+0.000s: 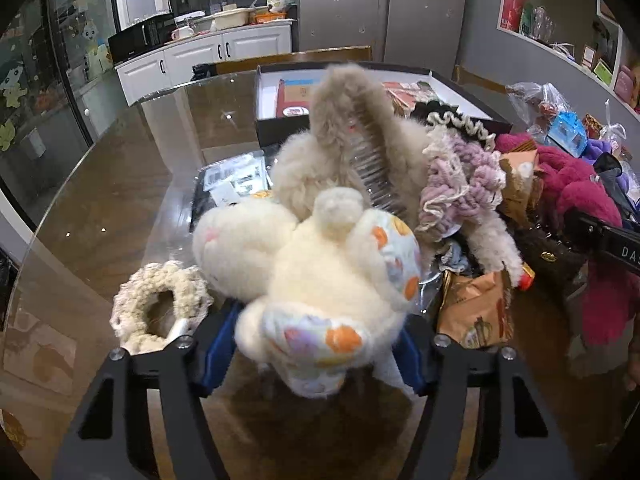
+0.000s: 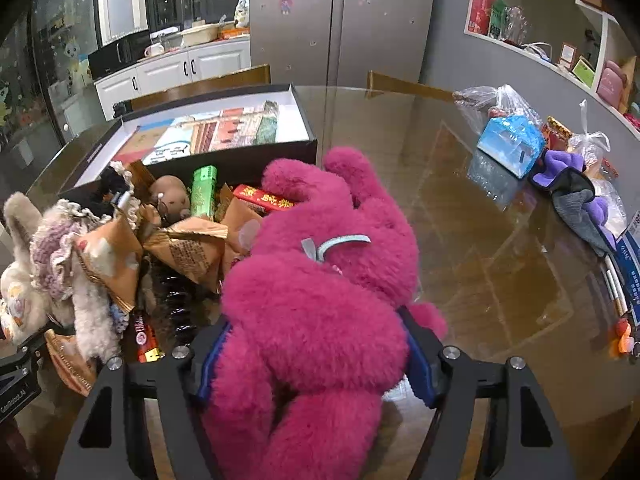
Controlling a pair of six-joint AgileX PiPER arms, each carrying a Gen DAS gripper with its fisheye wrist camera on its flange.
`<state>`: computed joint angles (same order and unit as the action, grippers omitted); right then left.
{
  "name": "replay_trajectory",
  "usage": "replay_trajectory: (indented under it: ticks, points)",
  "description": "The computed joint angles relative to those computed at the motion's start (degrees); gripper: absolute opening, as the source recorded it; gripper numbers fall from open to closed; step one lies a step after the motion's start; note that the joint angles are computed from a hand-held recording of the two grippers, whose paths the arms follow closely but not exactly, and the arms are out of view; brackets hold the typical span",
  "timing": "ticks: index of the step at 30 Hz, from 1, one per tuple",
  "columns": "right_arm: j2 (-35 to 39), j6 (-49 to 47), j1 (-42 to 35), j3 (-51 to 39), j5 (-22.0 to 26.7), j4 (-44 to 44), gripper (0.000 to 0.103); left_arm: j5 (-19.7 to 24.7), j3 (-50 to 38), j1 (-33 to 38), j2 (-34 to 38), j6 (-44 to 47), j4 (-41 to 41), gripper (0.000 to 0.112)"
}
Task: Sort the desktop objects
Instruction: 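Close left tool on the cream plush lamb while right tool closes on the pink plush bear, then lift and carry both plush toys toward the black box with both tools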
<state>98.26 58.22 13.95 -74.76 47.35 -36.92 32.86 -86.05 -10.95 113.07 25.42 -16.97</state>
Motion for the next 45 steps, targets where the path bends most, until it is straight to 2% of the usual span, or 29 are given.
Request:
replay_trajectory:
  ticks: [5,10,11,12,13,20,22,23,25,28,33,40,43,45]
  points:
    - [-2.54,2.00,1.81,0.46,1.76,-2.58,0.073,-1.11,3.19,1.19,-4.11,2.40,-2.22,0.065]
    - [-5.35,3.22,3.39,1.43,2.35,-3.83,0.073,-1.29,6.12,2.21,-7.30,5.17,-4.72,0.055]
    - [-5.87,3.54,3.78,1.64,2.49,-4.04,0.073,-1.31,6.78,2.34,-8.06,5.71,-5.19,0.049]
    - [-6.48,3.97,4.24,1.87,2.74,-4.44,0.073,-1.49,7.62,2.50,-8.85,6.65,-6.03,0.038]
    - [-7.09,4.26,4.61,2.17,2.96,-4.76,0.073,-1.63,8.09,2.72,-9.40,7.27,-6.54,0.035]
    - [-9.79,5.41,7.30,3.07,4.84,-6.47,0.073,-1.26,10.71,4.13,-10.19,11.13,-10.65,0.034]
    - [-10.13,5.05,7.58,3.40,4.89,-6.00,0.073,-0.71,11.32,4.69,-10.26,12.86,-12.24,0.036]
    - [-10.11,4.77,7.69,3.49,5.00,-5.78,0.073,-0.80,11.74,4.75,-10.42,12.99,-12.50,0.042]
    - [-9.99,4.33,7.76,3.51,5.09,-5.25,0.073,0.12,12.38,5.69,-10.60,15.98,-15.77,0.045]
    - [-9.83,3.32,7.61,3.50,4.54,-4.32,0.073,-0.34,13.27,5.31,-11.06,16.28,-16.09,0.054]
    - [-9.83,3.05,7.83,3.64,3.85,-3.79,0.073,-0.78,13.78,5.19,-11.97,18.23,-19.12,0.074]
    - [-9.67,2.36,7.53,3.87,3.34,-3.09,0.073,-0.64,10.91,2.66,-9.85,13.01,-14.75,0.077]
    - [-9.74,1.71,7.12,4.15,2.86,-2.70,0.073,-1.52,9.07,1.02,-7.96,8.77,-10.47,0.078]
    - [-9.64,1.24,6.90,4.19,2.72,-2.47,0.073,-2.76,8.17,-0.01,-6.63,6.14,-7.33,0.083]
